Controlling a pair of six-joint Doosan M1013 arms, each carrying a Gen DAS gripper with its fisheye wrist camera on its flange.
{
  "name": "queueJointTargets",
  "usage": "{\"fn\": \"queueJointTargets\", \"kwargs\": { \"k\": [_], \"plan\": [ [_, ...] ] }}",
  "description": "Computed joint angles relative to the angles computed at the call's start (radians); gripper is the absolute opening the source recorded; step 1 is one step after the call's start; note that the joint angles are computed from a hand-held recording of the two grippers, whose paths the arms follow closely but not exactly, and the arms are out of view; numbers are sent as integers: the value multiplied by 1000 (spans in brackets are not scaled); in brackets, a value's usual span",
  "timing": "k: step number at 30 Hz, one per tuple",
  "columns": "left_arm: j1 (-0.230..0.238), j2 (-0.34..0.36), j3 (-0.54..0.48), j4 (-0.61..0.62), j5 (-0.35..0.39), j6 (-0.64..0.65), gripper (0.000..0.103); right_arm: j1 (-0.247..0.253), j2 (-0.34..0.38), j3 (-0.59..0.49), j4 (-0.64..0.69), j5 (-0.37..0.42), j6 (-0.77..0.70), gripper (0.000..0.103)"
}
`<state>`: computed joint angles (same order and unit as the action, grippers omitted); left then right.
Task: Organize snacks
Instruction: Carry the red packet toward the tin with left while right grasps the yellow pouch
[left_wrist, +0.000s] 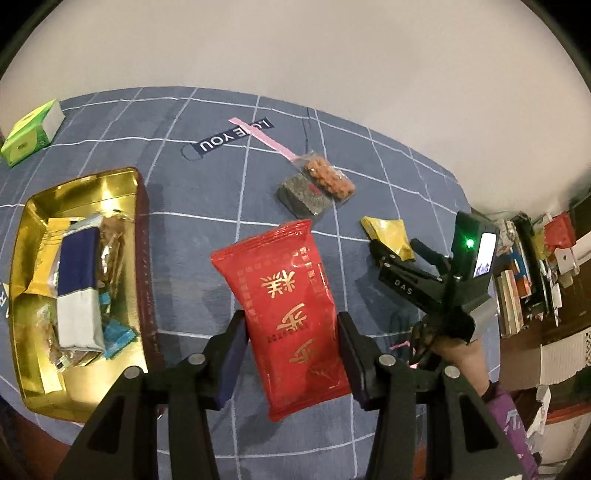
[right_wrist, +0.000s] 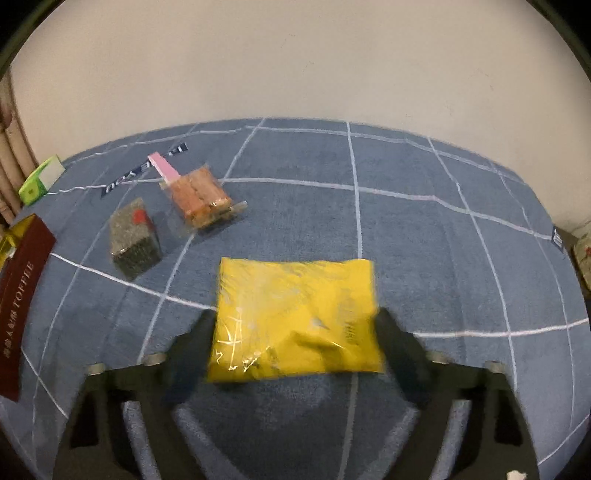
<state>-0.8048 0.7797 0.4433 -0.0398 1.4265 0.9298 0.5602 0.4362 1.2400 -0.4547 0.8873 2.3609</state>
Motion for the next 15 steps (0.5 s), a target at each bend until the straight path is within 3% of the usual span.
{"fn": "queueJointTargets", "kwargs": {
  "k": [1, 4, 15],
  "plan": [
    [1, -6, 8, 2, -5, -1, 49, 0, -1, 2, -7, -2, -1, 59],
    [2, -37, 50, 20, -32, -12, 49, 1, -14, 15, 0, -12, -15, 51],
    [28, -205, 287, 131, -123, -104, 49, 81, -83, 99, -3, -124, 67, 51]
  ]
}}
